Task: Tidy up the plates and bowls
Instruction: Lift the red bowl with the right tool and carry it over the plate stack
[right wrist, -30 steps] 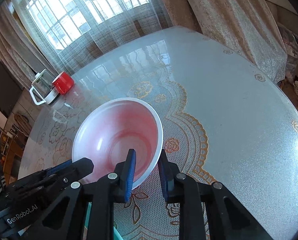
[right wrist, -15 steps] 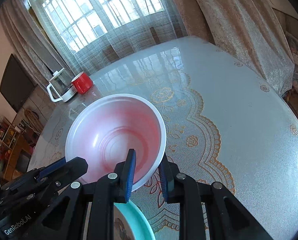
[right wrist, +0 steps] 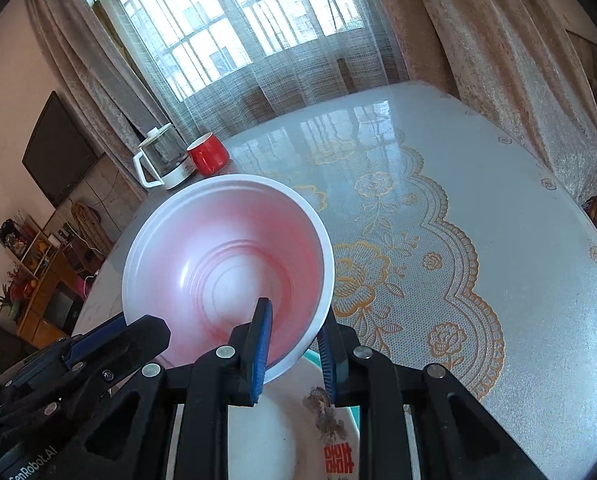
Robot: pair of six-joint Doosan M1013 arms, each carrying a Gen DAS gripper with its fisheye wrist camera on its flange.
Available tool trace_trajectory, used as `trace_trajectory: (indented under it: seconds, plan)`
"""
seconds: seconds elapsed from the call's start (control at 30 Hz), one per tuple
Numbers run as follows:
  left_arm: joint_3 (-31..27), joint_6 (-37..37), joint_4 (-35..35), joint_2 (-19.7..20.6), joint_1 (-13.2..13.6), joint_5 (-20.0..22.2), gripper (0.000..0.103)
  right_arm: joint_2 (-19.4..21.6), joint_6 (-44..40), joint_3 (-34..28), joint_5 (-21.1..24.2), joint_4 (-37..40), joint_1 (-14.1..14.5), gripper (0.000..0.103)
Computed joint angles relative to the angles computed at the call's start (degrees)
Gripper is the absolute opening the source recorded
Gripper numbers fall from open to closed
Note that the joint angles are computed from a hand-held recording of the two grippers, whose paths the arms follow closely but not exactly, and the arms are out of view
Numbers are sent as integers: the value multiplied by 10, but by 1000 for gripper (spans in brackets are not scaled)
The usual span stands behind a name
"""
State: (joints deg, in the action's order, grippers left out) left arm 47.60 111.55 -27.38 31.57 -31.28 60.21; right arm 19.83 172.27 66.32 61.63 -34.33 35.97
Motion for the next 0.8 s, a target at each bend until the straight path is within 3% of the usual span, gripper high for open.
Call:
trace_trajectory:
  seconds: [0.5,0.8]
  plan:
    - [82,18,-20,-52,23,-37,22,17,-22,-29,-12,5,24,22]
    - [120,39,-62,-71,36,-20,22,14,-23,-23,-31,14,35,22]
